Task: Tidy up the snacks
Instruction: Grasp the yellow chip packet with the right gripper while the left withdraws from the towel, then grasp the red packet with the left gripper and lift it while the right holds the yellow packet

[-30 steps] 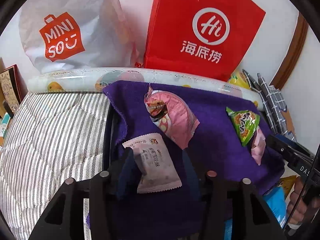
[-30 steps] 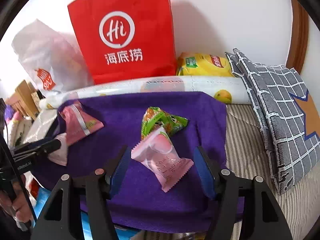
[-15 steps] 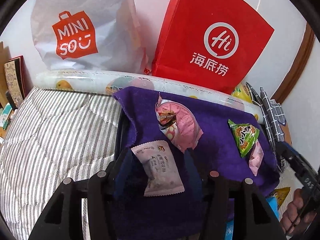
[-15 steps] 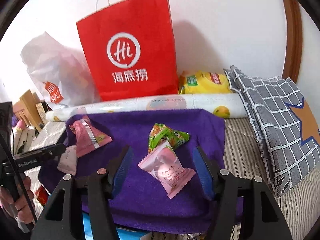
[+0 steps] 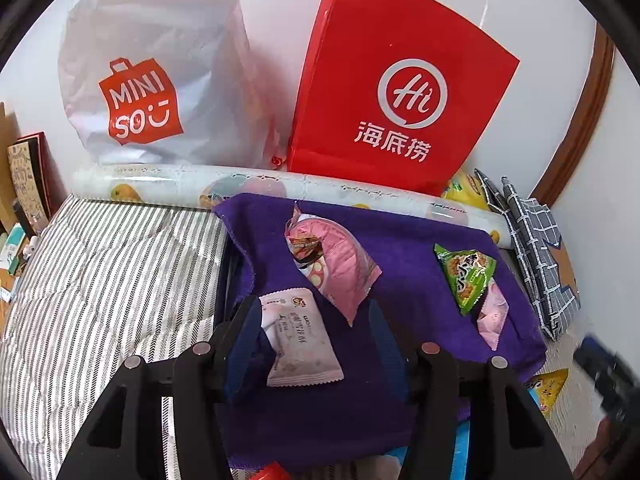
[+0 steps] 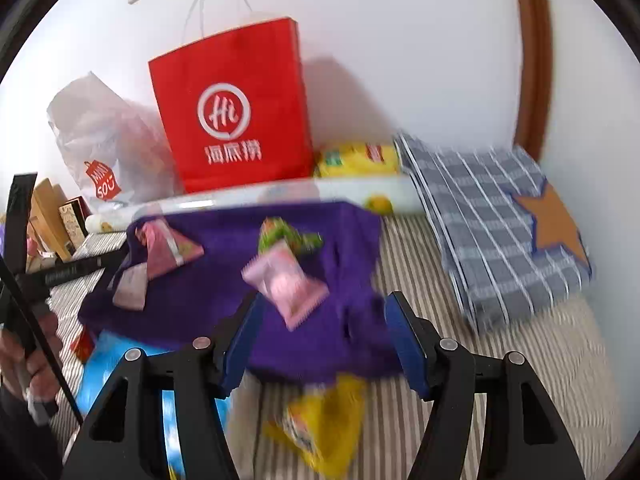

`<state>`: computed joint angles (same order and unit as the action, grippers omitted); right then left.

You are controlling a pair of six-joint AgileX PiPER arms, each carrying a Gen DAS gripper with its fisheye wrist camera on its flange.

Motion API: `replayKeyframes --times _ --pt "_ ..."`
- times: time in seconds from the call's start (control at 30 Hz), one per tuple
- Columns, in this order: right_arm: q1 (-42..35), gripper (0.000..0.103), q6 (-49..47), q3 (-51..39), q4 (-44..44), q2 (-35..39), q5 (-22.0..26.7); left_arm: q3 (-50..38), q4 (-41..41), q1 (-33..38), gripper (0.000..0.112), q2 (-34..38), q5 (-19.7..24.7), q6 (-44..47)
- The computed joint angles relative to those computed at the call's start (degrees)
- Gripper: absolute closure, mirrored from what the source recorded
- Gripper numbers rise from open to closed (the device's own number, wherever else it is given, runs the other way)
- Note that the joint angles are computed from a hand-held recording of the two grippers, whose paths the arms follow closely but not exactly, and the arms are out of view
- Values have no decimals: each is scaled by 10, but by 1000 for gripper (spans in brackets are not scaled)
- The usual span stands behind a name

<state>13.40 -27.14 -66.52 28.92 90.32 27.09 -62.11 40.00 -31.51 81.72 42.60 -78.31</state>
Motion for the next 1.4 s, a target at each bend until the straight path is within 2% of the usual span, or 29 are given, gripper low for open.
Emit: replayKeyframes --times 0.07,0.27,0.43,0.6,0.63,0.67,0.73,0.77,0.83,0.97,1.13,1.17,1.3,1.37,1.4 --pt "-17 40 -17 22 20 -7 20 -1 -3 -4 58 -1 -2 2" --pt "-32 40 -55 73 77 -17 28 -9 13 -25 58 -4 12 -7" --pt "-13 40 -22 79 58 0 14 -8 35 -41 56 -13 24 -21" --pt "-8 40 -8 59 59 34 21 3 17 -31 56 -27 2 -12" --pt "-9 42 -12 56 64 39 23 5 11 -28 56 -29 -3 -10" --pt "-9 51 -14 56 65 42 23 6 5 -24 56 -31 -9 -6" --pt "-12 57 -28 61 79 43 21 6 3 -22 56 -32 -10 -5" --pt "-15 63 -40 66 89 38 20 7 5 -23 56 -32 -8 -8" --pt "-18 66 -45 72 82 23 23 8 2 -20 56 -33 -11 -6" --pt "-30 66 -32 87 41 -17 34 10 -10 -15 56 -39 -17 4" --pt "-78 66 -84 75 41 -25 136 14 -20 -13 56 -48 -32 13" --pt "-87 66 -97 79 51 -26 143 14 -17 -15 56 -48 -32 11" --pt "-91 63 -66 86 25 -13 133 10 -7 -25 56 -45 -26 9" --pt "-101 53 -58 86 29 -11 142 11 -2 -29 56 -46 -24 6" --pt "-106 52 -57 90 34 -16 146 11 -3 -29 56 -46 -24 7"
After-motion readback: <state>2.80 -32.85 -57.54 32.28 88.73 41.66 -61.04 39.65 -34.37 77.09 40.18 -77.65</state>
